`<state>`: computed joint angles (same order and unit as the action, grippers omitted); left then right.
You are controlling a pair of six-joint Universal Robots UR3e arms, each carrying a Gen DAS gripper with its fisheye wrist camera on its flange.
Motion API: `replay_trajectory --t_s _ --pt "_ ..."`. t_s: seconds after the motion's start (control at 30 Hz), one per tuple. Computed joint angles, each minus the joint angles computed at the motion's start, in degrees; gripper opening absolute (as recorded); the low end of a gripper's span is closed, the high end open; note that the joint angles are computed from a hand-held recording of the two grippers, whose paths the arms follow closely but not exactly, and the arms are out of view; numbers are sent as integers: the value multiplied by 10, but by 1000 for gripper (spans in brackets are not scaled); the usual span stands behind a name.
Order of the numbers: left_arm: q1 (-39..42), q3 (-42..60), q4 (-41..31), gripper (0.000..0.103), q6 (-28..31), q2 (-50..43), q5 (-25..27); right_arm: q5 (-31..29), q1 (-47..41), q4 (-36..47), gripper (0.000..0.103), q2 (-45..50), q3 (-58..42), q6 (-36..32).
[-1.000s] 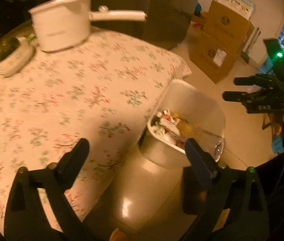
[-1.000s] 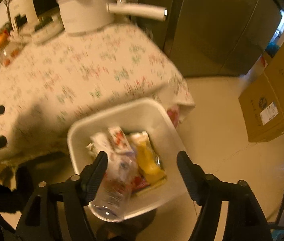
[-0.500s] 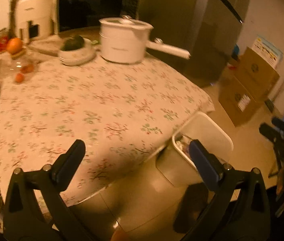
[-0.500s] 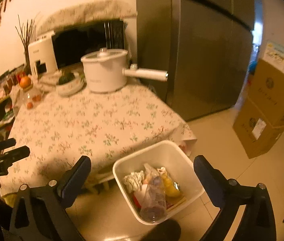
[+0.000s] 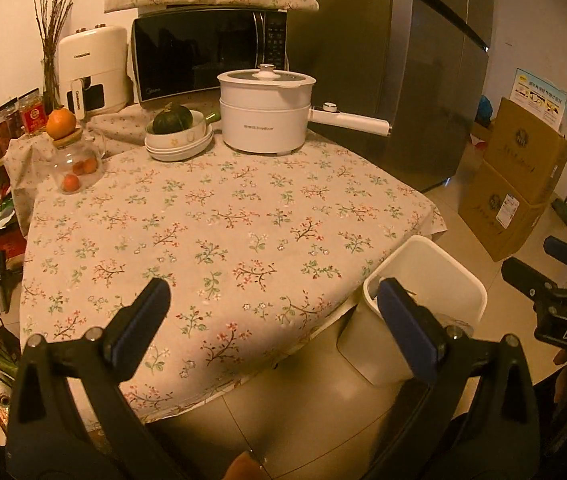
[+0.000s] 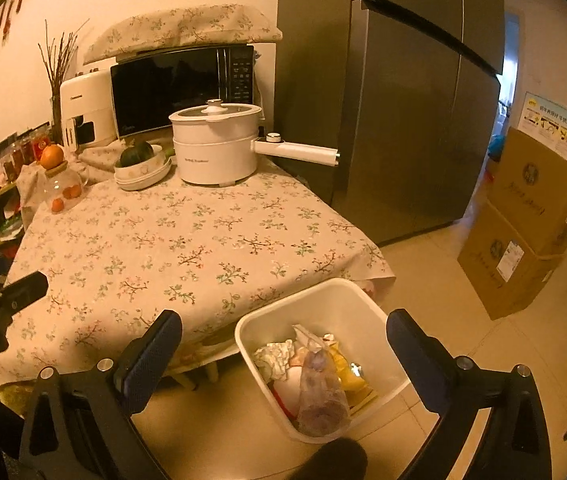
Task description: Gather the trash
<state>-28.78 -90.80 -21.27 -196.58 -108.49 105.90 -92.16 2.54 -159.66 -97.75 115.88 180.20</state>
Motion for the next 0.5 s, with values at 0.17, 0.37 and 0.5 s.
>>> replay_trajectory --t_s 0.17,0.37,0.5 --pt "1 0 -1 103 1 0 -2 -3 4 2 103 5 -3 1" --pt "-1 -1 -1 103 2 0 -6 -4 2 -1 103 3 1 3" --pt "-3 -6 12 103 2 1 -7 1 -3 -6 103 0 5 4"
